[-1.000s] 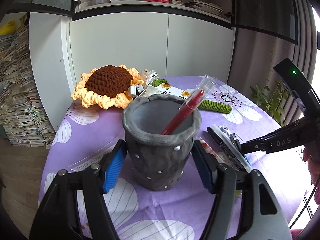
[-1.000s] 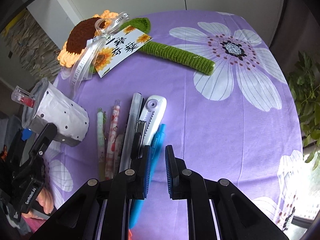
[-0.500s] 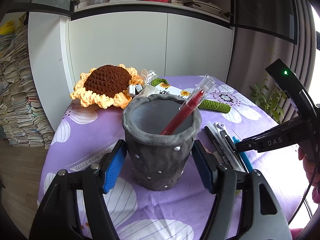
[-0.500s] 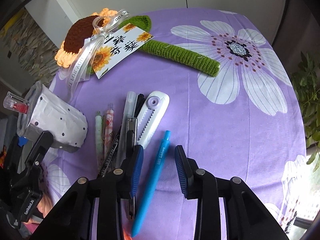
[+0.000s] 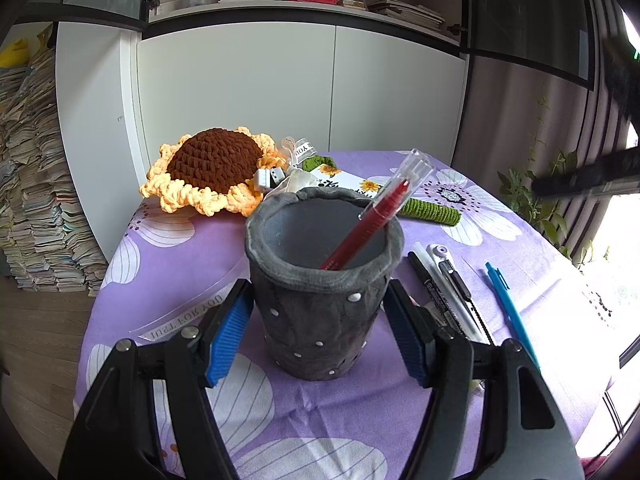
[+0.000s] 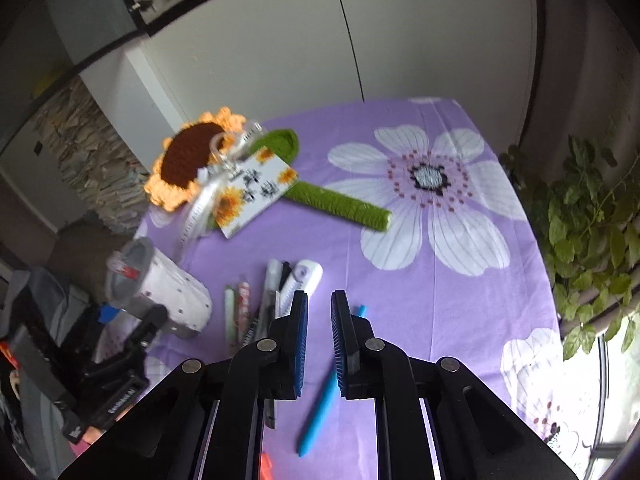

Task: Organize stationery
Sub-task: 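Return the right gripper to the pens and open over the blue pen, then grasp the blue pen with the right gripper, then carry the blue pen with the right gripper and drop it into the grey cup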

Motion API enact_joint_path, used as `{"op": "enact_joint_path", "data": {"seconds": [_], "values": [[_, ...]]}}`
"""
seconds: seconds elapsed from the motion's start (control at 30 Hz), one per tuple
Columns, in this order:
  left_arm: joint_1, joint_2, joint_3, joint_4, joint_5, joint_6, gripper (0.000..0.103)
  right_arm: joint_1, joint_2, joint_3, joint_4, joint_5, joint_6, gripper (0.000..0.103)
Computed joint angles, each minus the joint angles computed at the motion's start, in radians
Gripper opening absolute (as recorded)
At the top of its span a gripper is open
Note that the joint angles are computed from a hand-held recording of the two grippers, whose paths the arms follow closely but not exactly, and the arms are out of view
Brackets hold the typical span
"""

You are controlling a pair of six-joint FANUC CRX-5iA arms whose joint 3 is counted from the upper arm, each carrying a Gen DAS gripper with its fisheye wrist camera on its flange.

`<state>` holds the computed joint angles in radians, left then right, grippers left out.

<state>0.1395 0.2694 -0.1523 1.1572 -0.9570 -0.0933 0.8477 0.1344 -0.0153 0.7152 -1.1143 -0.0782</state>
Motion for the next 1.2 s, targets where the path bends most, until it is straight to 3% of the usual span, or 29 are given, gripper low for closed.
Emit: {"op": "enact_joint_path", "data": {"seconds": [0.17, 0.27, 0.4, 0.57, 0.73, 0.83, 0.93, 1.0, 1.2], "values": [[0.000, 0.000, 0.000, 0.000, 0.000, 0.001, 0.067, 0.038, 0.034, 0.074, 0.138, -0.028, 0.066, 0.013], [0.000, 0.002, 0.005, -0.010, -0.002, 0.009, 0.068, 0.019, 0.080, 0.159, 0.037, -0.085, 0.166, 0.017], [0.000, 0.000, 0.002, -0.009, 0.000, 0.007, 0.067, -0.045, 0.093, 0.166, -0.178, -0.106, 0.171, 0.047], [0.000, 0.001, 0.003, -0.010, -0.001, 0.009, 0.067, -0.099, 0.085, 0.111, -0.293, -0.074, 0.120, 0.047], [-0.001, 0.000, 0.002, -0.010, -0.001, 0.009, 0.067, -0.120, 0.105, 0.127, -0.323, -0.078, 0.128, 0.047], [0.000, 0.000, 0.003, -0.010, -0.001, 0.009, 0.067, -0.122, 0.121, 0.146, -0.341, -0.082, 0.151, 0.043], [0.000, -0.001, 0.002, -0.010, -0.001, 0.008, 0.067, -0.121, 0.142, 0.174, -0.361, -0.097, 0.180, 0.029], [0.000, 0.001, 0.003, -0.010, -0.001, 0.009, 0.067, -0.115, 0.153, 0.181, -0.346, -0.112, 0.183, 0.013], [0.000, 0.000, 0.003, -0.010, -0.001, 0.009, 0.067, -0.083, 0.105, 0.121, -0.267, -0.038, 0.142, 0.011]]}}
